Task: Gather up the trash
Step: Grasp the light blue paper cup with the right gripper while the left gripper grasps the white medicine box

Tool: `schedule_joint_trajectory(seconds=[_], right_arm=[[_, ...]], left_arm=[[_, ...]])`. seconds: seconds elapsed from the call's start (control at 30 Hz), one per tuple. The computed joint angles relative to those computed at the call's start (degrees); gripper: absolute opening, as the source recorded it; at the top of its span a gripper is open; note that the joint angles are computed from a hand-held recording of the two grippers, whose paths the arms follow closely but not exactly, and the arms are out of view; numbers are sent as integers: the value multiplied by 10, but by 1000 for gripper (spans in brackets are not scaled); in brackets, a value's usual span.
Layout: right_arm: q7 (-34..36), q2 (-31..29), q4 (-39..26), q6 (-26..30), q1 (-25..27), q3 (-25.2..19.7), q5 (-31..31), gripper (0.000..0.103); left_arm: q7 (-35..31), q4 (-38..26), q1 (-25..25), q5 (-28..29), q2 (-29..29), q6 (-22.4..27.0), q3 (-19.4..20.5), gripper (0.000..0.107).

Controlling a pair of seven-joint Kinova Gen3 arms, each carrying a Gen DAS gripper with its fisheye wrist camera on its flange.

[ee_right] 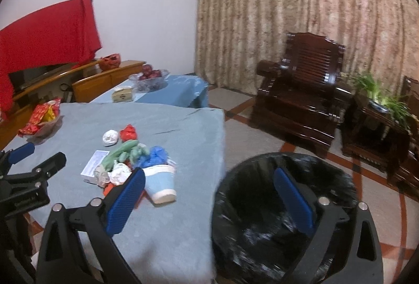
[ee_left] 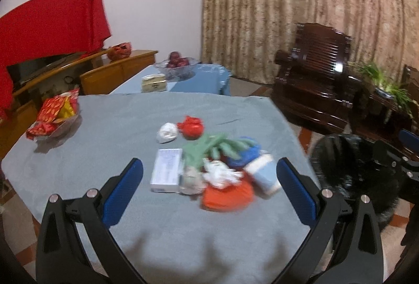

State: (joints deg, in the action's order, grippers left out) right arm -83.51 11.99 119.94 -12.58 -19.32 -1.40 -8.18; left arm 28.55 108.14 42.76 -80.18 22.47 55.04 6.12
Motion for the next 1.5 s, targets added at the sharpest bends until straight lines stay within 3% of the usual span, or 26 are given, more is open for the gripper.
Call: schedule_joint_trajectory(seconds=[0.23,0.37,0.67,0.8,0.87,1.0,1.17,1.5], right_arm=[[-26,111,-97,48,25,-63,73,76],[-33,183,-170,113,53,-113,107,75],[-25,275,-270,198,1,-68,99,75],[-17,294,-299,229,10,-77,93,74],[1,302,-312,250,35,-105,89,58],[39,307,-317,267,72,-146,64,55],[38,291,-301,241,46,-114,54,54],[26,284,-303,251,32,-97,52,54]], left_arm=[[-7,16,-46,10,21,-25,-21,98],[-9,23,-68,9,34,-56,-34,95],[-13,31,-106,1,59,-135,-58,83],[-10,31,-108,-3,69,-156,-69,83],[-13,28,-110,-3,73,-165,-73,83],[-21,20,-111,-1,82,-175,-81,83],[-47,-1,-120,9,100,-189,-96,83],[-87,-23,-123,39,125,-231,-136,77]])
